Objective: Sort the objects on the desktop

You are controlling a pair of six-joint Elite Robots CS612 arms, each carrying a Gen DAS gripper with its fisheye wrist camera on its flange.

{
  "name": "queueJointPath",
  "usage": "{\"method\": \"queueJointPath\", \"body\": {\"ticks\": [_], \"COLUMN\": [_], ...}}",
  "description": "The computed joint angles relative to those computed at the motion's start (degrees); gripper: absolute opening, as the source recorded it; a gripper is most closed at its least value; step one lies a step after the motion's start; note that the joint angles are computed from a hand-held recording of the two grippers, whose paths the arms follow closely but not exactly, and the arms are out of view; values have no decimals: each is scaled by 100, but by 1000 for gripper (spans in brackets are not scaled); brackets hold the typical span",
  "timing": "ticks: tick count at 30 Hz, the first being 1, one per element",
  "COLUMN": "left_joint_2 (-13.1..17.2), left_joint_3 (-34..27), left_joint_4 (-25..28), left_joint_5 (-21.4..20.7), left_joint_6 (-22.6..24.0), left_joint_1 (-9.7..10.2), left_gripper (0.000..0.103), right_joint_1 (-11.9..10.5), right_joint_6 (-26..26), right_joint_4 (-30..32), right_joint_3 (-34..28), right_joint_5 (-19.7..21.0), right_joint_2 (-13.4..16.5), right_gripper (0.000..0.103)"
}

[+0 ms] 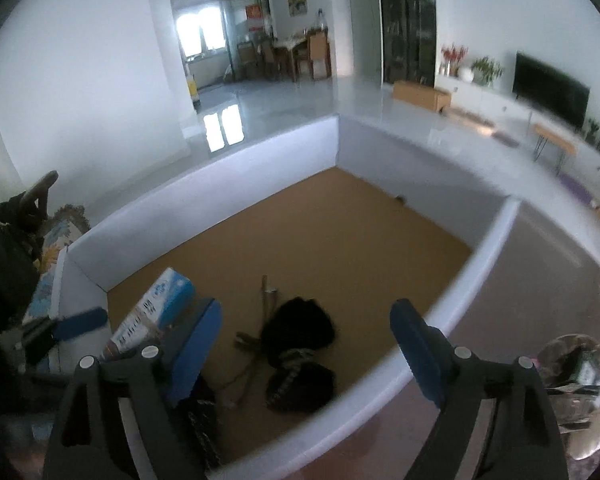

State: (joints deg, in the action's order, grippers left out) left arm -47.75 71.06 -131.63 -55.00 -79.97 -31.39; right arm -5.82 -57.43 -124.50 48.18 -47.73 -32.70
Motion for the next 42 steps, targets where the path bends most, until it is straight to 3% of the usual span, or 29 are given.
{"method": "queueJointPath", "body": {"ticks": [2, 5, 9, 13, 17, 21, 24, 29, 35, 42], "left_joint_2": [-83, -113, -16, 372, 850, 1441, 1805, 2256, 2441, 2484], "left_joint_3": [190, 277, 189, -357, -1109, -2050, -2586, -3393, -3635, -3671], "left_joint_4": [-271, -534, -1362, -2399, -2802, -2321, -1774, -654, -269, -62], "left_joint_5": [155, 554, 893, 580, -184, -802, -1048, -927, -717, -914], "left_joint_6": [-83, 87, 819, 2070, 2909, 3377, 3380, 3763, 4066, 3751], "left_joint_1": [-52, -220, -478, -623, -703, -729, -743, -804, -863, -786], "left_gripper": [91, 91, 91, 91, 92, 93, 93, 93, 93, 93], "right_joint_1": [-131, -396, -795, -1181, -1493, -1730, -1820, -1831, -1804, -1811], "right_joint_6": [42, 115, 183, 577, 981, 1338, 1562, 1626, 1478, 1500], "right_joint_4": [-404, -800, -1383, -2023, -2393, -2184, -2106, -1799, -1545, -1524], "right_joint_3": [376, 549, 816, 864, 680, 425, 410, 508, 509, 514], "right_joint_5": [165, 428, 367, -278, -1318, -1685, -1695, -1659, -1717, -1719], "right_joint_2": [-201, -252, -258, -94, 164, 340, 353, 323, 300, 301], "right_gripper": [92, 98, 98, 98, 98, 98, 98, 98, 102, 103]}}
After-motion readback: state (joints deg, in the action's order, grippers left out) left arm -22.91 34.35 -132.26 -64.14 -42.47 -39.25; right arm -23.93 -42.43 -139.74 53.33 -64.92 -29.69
